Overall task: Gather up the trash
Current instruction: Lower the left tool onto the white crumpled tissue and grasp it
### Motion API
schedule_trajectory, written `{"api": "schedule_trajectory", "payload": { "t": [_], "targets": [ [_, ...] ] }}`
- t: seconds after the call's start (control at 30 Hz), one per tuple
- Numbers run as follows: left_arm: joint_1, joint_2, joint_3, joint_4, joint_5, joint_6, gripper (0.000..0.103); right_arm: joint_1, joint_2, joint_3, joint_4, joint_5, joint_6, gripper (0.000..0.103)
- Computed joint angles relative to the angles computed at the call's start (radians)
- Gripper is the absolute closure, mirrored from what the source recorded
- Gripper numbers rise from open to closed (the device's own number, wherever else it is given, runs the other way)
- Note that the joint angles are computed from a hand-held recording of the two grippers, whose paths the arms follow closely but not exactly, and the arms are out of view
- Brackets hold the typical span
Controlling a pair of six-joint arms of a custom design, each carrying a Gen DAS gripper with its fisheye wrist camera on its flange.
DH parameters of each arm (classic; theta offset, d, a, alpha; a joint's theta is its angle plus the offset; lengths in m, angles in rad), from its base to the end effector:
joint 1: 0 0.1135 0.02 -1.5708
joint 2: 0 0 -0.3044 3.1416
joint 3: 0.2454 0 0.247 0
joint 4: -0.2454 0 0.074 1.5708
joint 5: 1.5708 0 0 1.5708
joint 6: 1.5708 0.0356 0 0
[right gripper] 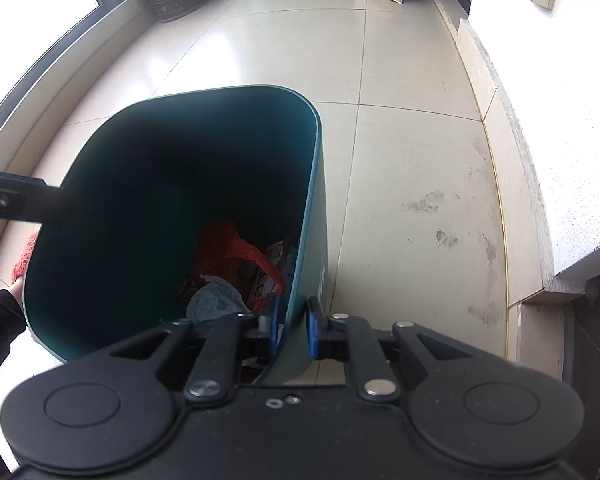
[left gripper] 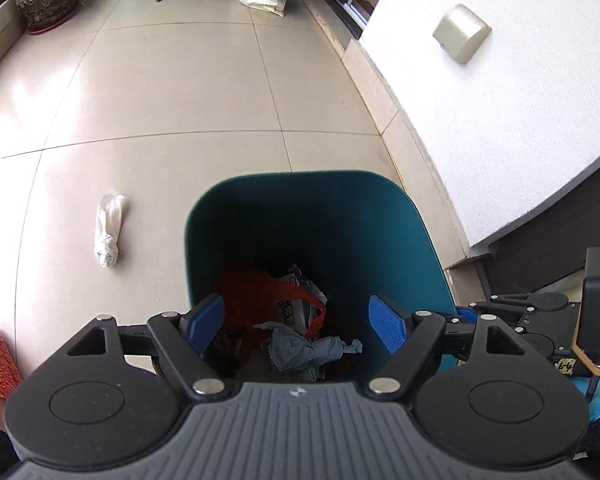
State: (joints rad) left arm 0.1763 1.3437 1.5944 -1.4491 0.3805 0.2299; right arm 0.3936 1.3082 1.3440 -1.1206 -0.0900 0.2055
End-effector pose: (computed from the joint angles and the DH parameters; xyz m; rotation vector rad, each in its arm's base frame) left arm 0.2067 0.0234 0.4279 0.1687 2.6716 -0.4030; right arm 0.2106 0.0909 0.3792 -0.2821 2.6716 0.3121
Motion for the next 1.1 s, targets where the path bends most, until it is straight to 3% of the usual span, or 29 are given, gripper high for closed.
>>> {"api": "schedule_trajectory", "payload": {
  "t": [0.17,0.4,0.7,1.1],
  "targets": [
    [0.162,0.062,0.082,-0.017,0.028,0.073,0.023,0.003,0.003,0.002,-0.001,0.003,0.002,0.090],
    [0.272,0.167,0.026,0.141,-0.061,0.106,0.023,0.002,0.011,0.010,-0.006,0.004,0.013,0.091],
    [0.287,0.421,-0.071,0.424,-0.142,0.105,0.023,-0.030,0.006,0.001,-0.006,-0.042,-0.013,0.089],
    [0.218,0.813,-0.024,0.653,-0.277,-0.002,0.023,-0.054,0.043,0.032,-0.042,-0.080,-0.056,0.088]
  ]
}}
